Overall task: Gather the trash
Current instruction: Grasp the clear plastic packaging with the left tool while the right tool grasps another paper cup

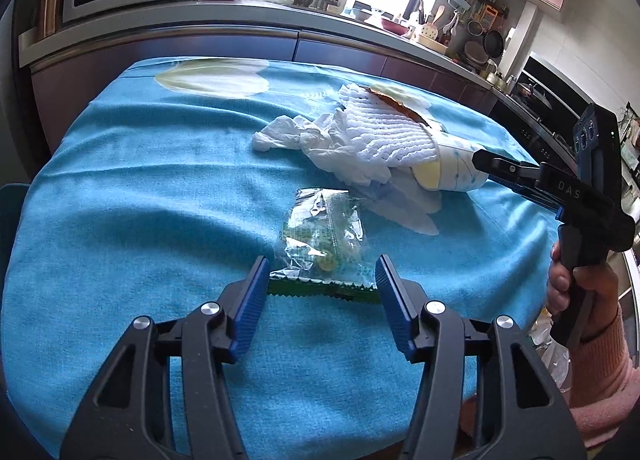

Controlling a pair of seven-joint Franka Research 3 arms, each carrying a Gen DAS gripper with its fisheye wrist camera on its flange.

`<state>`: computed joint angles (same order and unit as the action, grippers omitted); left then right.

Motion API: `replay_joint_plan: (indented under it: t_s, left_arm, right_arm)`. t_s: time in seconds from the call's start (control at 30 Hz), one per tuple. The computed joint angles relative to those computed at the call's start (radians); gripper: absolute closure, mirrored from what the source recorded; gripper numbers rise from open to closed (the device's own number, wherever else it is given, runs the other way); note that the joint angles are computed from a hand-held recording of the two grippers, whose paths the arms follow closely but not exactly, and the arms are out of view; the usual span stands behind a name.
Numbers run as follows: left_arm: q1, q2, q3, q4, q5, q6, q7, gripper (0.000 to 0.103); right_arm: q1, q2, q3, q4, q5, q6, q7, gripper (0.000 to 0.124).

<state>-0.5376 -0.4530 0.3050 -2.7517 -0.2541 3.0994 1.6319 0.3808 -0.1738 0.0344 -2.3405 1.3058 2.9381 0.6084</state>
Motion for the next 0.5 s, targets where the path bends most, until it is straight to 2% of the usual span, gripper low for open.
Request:
replay_joint_plan:
  t_s: [0.17, 0.23, 0.5]
  left_arm:
    - [0.005, 0.01, -0.005, 0.009, -0.009, -0.002, -0.007, 0.062]
    - [0.013, 0.014, -0.013, 0.012, -0.01, -0.002, -0.013, 0.062]
    - [0.029, 0.011, -0.031, 0.008, 0.003, 0.01, -0.025, 0.064]
  right_arm:
    - [-0.005, 0.013, -0.001, 0.012, 0.018, -0.019, -0.01, 0.081]
    - [-0.009, 0.012, 0.001, 0.011, 0.012, -0.022, -0.004, 0.09]
    - [-0.017, -0.008, -0.008, 0.0, 0.062, -0.05, -0.046, 0.112]
